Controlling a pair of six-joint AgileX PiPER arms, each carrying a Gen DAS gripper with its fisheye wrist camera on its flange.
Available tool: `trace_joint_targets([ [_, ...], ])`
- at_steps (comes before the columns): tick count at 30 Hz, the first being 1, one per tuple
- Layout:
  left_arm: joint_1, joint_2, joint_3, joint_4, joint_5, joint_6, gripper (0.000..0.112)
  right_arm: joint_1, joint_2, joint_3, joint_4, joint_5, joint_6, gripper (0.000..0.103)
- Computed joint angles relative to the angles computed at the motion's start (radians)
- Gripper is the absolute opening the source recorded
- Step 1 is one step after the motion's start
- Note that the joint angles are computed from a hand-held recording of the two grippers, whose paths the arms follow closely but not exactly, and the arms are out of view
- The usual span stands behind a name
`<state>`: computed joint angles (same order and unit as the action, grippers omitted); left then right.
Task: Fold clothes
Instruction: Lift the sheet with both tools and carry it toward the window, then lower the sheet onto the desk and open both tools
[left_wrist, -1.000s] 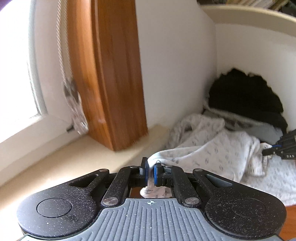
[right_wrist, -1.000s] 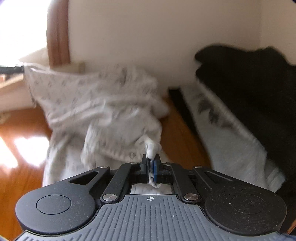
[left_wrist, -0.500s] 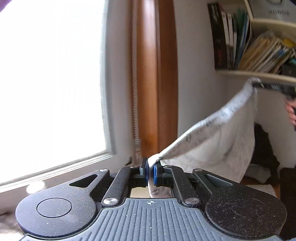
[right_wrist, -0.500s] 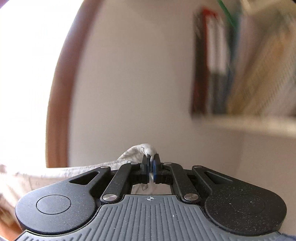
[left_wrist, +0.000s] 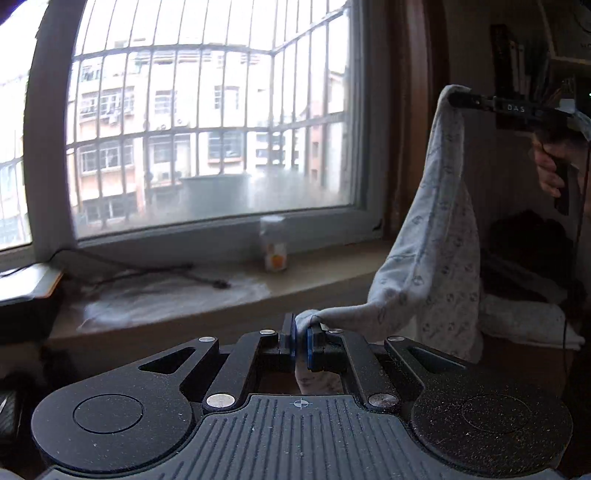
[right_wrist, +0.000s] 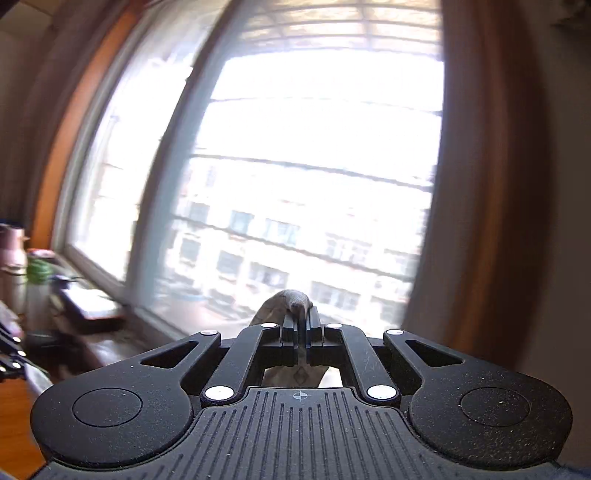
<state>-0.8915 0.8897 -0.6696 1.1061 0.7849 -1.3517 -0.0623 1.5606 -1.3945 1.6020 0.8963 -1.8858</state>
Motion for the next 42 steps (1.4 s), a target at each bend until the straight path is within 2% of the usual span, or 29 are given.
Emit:
trace_joint_targets([
  [3, -0.015, -0.146, 0.081, -0.073, 0.092, 0.046, 0.006, 0.142, 0.004, 0.063, 0.024, -0.049, -0.053, 0.005],
  [5, -0.077, -0.186, 0.117, -0.091, 0.173, 0.023, 0.006, 0.225, 0.021, 0.091, 0.031, -0.082, -0.081, 0.005],
  [6, -0.084, -0.197, 0.128, -0.112, 0.191, 0.027, 0.006, 0.253, 0.036, 0.096, 0.013, -0.097, -0.078, 0.005],
  [8, -0.047, -0.180, 0.156, -0.166, 0.146, 0.047, 0.007, 0.297, 0.074, 0.096, -0.047, -0.123, -0.049, 0.005],
  [9, -0.067, -0.170, 0.172, -0.172, 0.156, 0.025, 0.010, 0.317, 0.089, 0.097, -0.081, -0.141, -0.030, 0.006],
  [10, -0.098, -0.156, 0.188, -0.171, 0.175, -0.008, 0.021, 0.330, 0.092, 0.126, -0.101, -0.160, -0.035, 0.008],
  [12, -0.103, -0.128, 0.203, -0.167, 0.176, -0.021, 0.038, 0.340, 0.133, 0.143, -0.157, -0.184, -0.029, 0.017],
  [14, -0.098, -0.106, 0.212, -0.164, 0.173, -0.022, 0.040, 0.332, 0.158, 0.144, -0.216, -0.187, 0.005, 0.025],
  [15, -0.092, -0.102, 0.214, -0.165, 0.170, -0.016, 0.043, 0.320, 0.164, 0.140, -0.233, -0.183, 0.014, 0.025],
  [19, -0.090, -0.086, 0.189, -0.139, 0.190, -0.022, 0.064, 0.254, 0.176, 0.124, -0.270, -0.154, 0.039, 0.033],
  [22, -0.063, -0.064, 0.170, -0.126, 0.169, -0.009, 0.067, 0.209, 0.191, 0.118, -0.285, -0.146, 0.057, 0.037],
  [24, -0.068, -0.046, 0.150, -0.119, 0.189, 0.011, 0.072, 0.168, 0.209, 0.135, -0.282, -0.147, 0.032, 0.038],
  [27, -0.054, -0.065, 0.137, -0.177, 0.205, 0.138, 0.077, 0.097, 0.237, 0.152, -0.296, -0.142, 0.007, 0.039],
  [29, 0.006, -0.094, 0.139, -0.282, 0.195, 0.282, 0.077, 0.057, 0.258, 0.165, -0.299, -0.148, -0.009, 0.040],
  [32, 0.094, -0.144, 0.166, -0.376, 0.198, 0.402, 0.078, 0.008, 0.281, 0.177, -0.305, -0.146, -0.032, 0.040],
  [35, 0.203, -0.185, 0.185, -0.413, 0.151, 0.456, 0.078, -0.032, 0.290, 0.193, -0.304, -0.134, -0.057, 0.040],
  [37, 0.287, -0.175, 0.181, -0.437, 0.065, 0.487, 0.078, -0.062, 0.288, 0.207, -0.300, -0.114, -0.077, 0.040],
  [39, 0.325, -0.115, 0.169, -0.425, -0.028, 0.469, 0.078, -0.102, 0.289, 0.219, -0.297, -0.083, -0.097, 0.038],
  [42, 0.310, 0.030, 0.134, -0.306, -0.146, 0.320, 0.078, -0.158, 0.297, 0.234, -0.294, -0.052, -0.109, 0.038],
])
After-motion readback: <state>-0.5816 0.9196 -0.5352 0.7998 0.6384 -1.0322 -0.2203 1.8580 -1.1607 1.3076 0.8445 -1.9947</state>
